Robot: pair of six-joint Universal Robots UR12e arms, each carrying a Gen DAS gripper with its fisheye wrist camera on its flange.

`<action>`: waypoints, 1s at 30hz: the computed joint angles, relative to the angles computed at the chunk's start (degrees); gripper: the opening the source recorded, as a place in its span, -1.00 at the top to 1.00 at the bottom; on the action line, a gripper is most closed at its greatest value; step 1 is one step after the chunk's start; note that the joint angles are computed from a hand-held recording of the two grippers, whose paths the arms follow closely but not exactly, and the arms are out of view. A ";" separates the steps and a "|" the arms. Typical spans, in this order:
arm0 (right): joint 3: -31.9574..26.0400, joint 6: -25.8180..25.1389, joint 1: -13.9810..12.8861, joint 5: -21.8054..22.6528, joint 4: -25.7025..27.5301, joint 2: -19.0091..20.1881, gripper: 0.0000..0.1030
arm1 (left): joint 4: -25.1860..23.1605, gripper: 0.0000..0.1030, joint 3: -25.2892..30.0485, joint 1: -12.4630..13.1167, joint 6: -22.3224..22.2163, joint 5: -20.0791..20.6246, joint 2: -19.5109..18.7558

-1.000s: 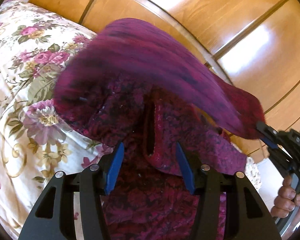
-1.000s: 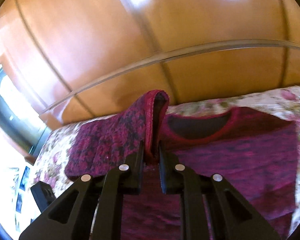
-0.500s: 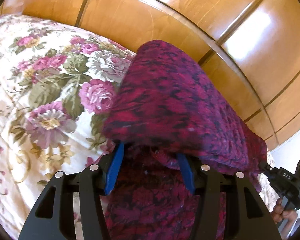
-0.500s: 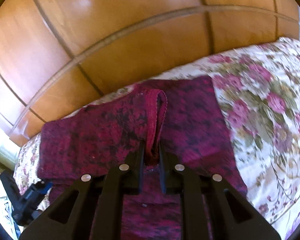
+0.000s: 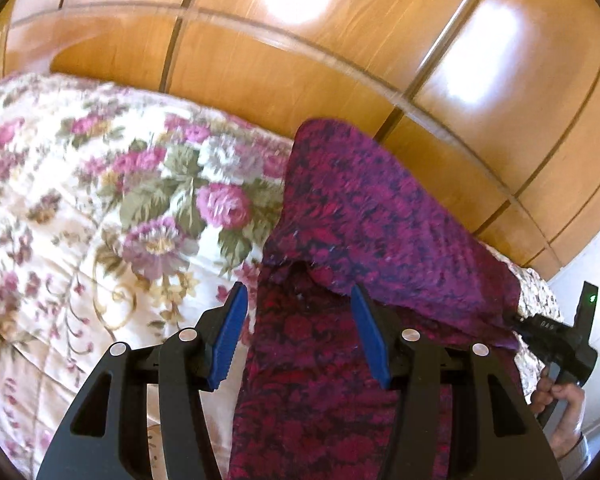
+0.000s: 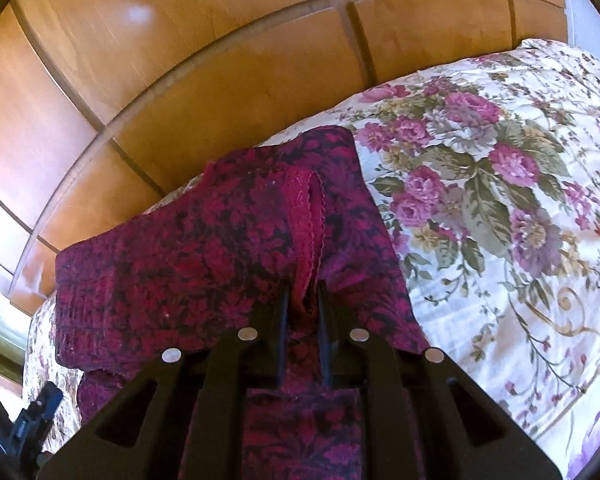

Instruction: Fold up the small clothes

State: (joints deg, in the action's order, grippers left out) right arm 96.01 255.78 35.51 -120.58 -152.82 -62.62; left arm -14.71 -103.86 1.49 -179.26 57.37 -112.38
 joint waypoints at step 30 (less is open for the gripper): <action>-6.90 -12.50 0.72 -4.80 5.93 3.74 -0.15 | -20.50 -0.53 23.87 -1.28 -6.61 -5.79 -13.89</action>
State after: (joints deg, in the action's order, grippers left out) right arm 89.11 243.28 36.23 -125.38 -146.89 -58.88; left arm -35.22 -79.99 0.21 -185.87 51.58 -126.27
